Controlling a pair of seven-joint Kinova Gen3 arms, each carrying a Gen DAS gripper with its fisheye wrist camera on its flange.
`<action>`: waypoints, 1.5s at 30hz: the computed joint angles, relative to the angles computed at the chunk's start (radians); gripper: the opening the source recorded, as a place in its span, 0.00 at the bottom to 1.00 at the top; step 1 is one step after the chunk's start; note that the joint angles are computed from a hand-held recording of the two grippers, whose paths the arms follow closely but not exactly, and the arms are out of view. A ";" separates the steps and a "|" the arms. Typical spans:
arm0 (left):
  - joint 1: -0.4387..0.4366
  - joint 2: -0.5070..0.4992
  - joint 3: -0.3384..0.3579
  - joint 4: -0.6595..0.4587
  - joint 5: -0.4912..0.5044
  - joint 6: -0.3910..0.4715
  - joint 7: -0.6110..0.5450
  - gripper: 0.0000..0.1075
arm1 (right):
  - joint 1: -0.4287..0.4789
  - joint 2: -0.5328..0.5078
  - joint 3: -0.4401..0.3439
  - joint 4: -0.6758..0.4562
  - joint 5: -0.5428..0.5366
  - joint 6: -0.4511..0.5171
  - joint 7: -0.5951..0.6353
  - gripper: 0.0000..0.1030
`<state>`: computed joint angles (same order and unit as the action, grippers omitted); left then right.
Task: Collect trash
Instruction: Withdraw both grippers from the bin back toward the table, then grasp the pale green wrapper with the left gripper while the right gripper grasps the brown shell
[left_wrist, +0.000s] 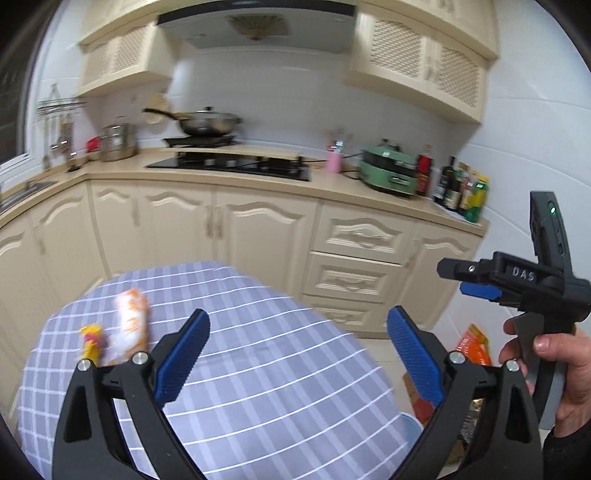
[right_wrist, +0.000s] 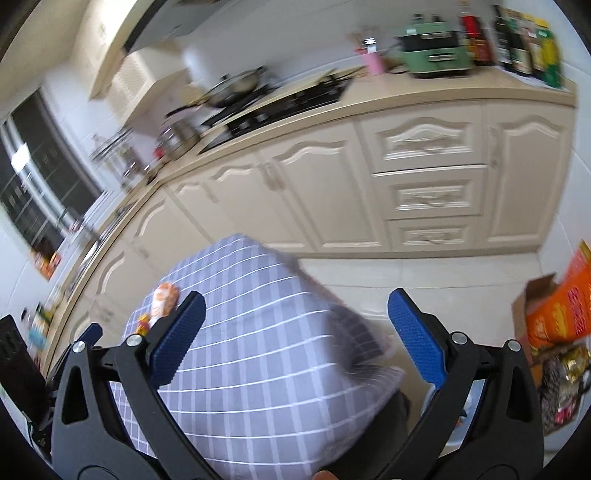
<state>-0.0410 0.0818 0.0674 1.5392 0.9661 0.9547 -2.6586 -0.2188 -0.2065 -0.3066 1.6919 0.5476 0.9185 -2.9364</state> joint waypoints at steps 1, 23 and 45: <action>-0.007 0.001 -0.008 0.003 -0.009 -0.009 0.003 0.88 | -0.007 0.016 0.001 -0.009 -0.004 -0.009 0.015 0.94; -0.053 0.252 0.023 -0.124 -0.429 -0.159 0.285 0.88 | -0.314 0.461 0.198 -0.367 -0.093 0.045 0.336 0.94; -0.189 0.254 0.035 -0.083 -0.424 -0.099 0.349 0.14 | -0.322 0.641 0.234 -0.502 -0.293 -0.029 0.583 0.94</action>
